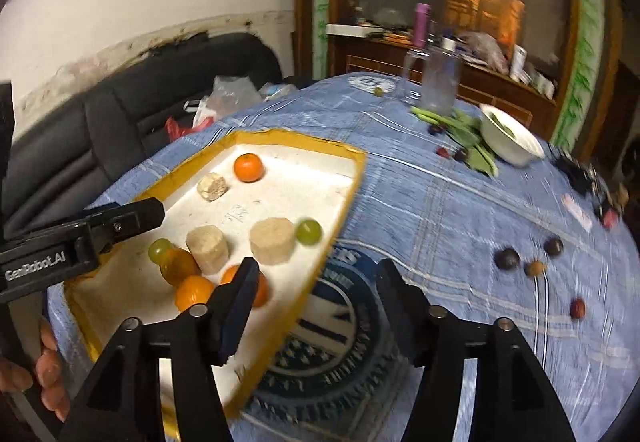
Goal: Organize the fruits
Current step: 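Carry both green grapes over the white tray and open both tools, then raise both tools and swing them back over the remaining fruits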
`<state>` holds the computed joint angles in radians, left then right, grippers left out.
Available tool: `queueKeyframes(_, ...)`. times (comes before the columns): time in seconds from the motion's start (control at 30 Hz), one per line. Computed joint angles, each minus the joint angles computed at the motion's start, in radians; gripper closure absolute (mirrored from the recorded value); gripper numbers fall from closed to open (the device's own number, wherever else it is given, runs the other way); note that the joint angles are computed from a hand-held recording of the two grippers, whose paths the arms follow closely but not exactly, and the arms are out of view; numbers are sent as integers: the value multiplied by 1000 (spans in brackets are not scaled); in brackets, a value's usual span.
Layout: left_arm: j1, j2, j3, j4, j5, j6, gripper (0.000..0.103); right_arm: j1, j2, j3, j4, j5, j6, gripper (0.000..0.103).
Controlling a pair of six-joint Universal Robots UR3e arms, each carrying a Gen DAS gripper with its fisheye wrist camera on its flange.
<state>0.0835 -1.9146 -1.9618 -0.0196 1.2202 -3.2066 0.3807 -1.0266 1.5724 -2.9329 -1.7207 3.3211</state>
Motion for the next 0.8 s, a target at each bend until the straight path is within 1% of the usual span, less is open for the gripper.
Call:
queueKeyframes(0.07,-34,15,0,4,31,5,26,-25,-66,113,-61,22,36,35)
queueKeyframes(0.13,-83,29,4,15,81,15,24,-39,-109,190,-100,24,59,31)
queueKeyframes(0.27,-178,46,16,36,158,40,16,-71,-172,301,-147,35,97,31)
queueKeyframes(0.37,-229,50,26,42,166,46,14,-101,-212,383,-189,57,127,31)
queueKeyframes(0.6,-314,42,72,-8,187,30,14,-165,-298,536,-277,87,154,29)
queueKeyframes(0.8,-366,83,60,6,191,26,14,-221,-388,651,-326,109,171,28)
